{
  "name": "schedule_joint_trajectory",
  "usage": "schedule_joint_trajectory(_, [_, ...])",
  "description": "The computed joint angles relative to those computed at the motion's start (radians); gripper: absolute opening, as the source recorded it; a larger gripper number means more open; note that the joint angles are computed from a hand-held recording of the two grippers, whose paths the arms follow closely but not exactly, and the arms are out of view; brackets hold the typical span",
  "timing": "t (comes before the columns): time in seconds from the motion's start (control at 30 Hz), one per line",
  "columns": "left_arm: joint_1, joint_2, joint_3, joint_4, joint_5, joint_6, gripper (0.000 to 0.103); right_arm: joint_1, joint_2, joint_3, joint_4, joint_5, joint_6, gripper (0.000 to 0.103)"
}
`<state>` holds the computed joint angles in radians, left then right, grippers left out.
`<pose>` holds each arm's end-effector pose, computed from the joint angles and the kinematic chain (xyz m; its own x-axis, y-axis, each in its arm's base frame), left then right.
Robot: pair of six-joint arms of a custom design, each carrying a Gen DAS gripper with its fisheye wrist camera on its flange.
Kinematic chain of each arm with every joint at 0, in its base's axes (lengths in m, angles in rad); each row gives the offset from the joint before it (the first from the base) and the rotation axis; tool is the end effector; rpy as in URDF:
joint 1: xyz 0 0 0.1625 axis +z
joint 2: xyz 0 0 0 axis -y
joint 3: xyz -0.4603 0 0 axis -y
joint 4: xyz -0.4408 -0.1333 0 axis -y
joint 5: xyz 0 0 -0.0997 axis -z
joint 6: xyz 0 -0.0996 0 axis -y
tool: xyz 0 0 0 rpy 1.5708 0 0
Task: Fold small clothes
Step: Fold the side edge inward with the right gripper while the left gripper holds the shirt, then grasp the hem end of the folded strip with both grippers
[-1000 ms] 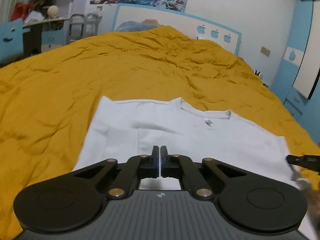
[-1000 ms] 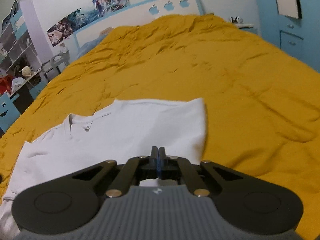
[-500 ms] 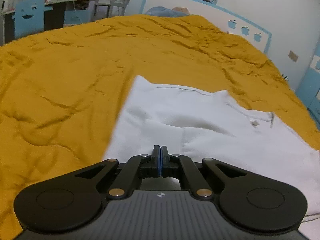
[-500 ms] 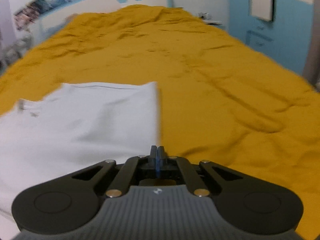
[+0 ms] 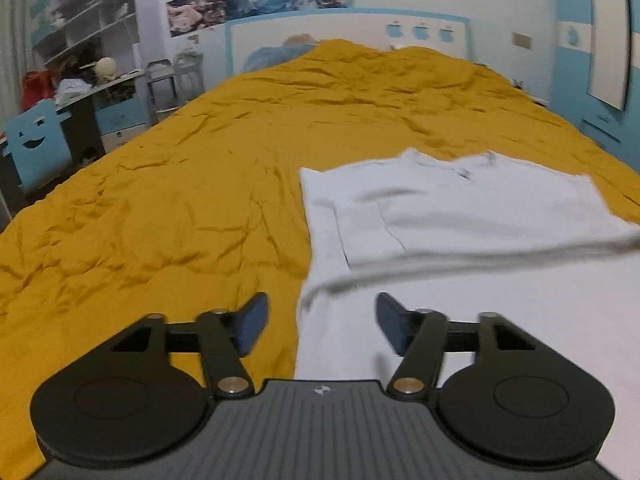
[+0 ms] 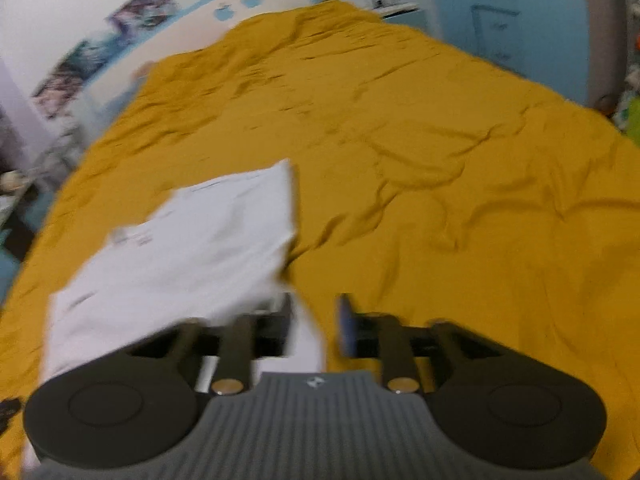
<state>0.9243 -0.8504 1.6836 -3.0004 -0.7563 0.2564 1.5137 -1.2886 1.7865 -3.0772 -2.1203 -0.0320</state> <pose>-0.2701 -0.6994 0.1817 -0.6415 0.2519 -0.7246 0.6834 0.6167 -0.3907 0.0446 -0.6441 0.4331 -0.8267 0.4725 0.3054 0.0040 0.5477 -0.8367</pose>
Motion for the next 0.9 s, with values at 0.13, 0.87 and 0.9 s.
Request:
schedule_joint_trajectory(0.13, [-0.015, -0.111, 0.073, 0.138, -0.023, -0.178, 0.087, 0.036, -0.136, 0.097, 0.205, 0.009, 0.071, 0.037])
schedule_joint_trajectory(0.87, [0.207, -0.364, 0.064, 0.724, -0.692, -0.569, 0.085, -0.187, -0.503, 0.337, 0.645, 0.544, 0.261, 0.048])
schedule_joint_trajectory(0.9, [0.215, -0.363, 0.068, 0.718, -0.703, -0.572, 0.085, -0.188, -0.508, 0.341, 0.644, 0.551, 0.238, 0.048])
